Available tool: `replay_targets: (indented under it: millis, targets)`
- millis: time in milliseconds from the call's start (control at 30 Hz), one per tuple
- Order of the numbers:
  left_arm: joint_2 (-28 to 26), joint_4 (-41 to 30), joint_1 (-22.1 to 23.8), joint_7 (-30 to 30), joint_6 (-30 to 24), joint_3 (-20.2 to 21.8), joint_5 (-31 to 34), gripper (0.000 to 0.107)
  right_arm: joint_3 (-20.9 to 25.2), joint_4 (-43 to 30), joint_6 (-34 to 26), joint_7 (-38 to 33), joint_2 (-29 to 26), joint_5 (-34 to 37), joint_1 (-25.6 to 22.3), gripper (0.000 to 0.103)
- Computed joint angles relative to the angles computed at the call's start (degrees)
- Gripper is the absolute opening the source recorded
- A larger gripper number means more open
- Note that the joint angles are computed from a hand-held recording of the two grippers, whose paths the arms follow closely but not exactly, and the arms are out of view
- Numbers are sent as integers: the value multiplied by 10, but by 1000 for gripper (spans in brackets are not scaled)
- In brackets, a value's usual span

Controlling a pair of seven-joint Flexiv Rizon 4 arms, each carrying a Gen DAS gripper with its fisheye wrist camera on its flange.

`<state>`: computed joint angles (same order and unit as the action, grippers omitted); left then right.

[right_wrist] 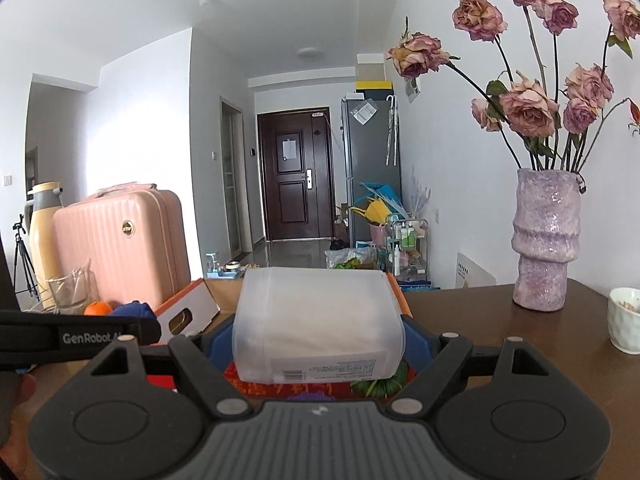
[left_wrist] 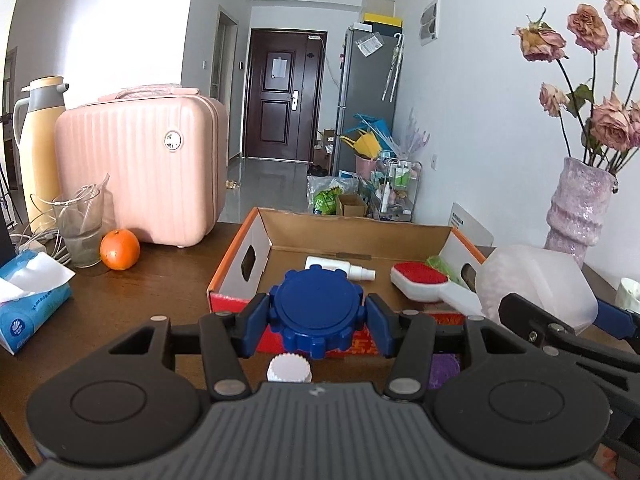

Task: Organize rigid objects
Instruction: 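Carry the blue cap and plastic box over the cardboard box with both tools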

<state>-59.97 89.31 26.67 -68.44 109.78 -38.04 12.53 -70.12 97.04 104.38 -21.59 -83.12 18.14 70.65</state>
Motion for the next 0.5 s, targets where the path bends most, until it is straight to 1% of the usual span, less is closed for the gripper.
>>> replay_targets:
  millis: [267, 500]
  targets:
    - [-14, -49, -34, -2, -7, 18, -20, 54, 2, -42, -7, -2, 4, -16, -39, 81]
    - [-31, -95, -60, 10, -28, 28, -44, 54, 2, -74, -17, 6, 3, -31, -68, 81]
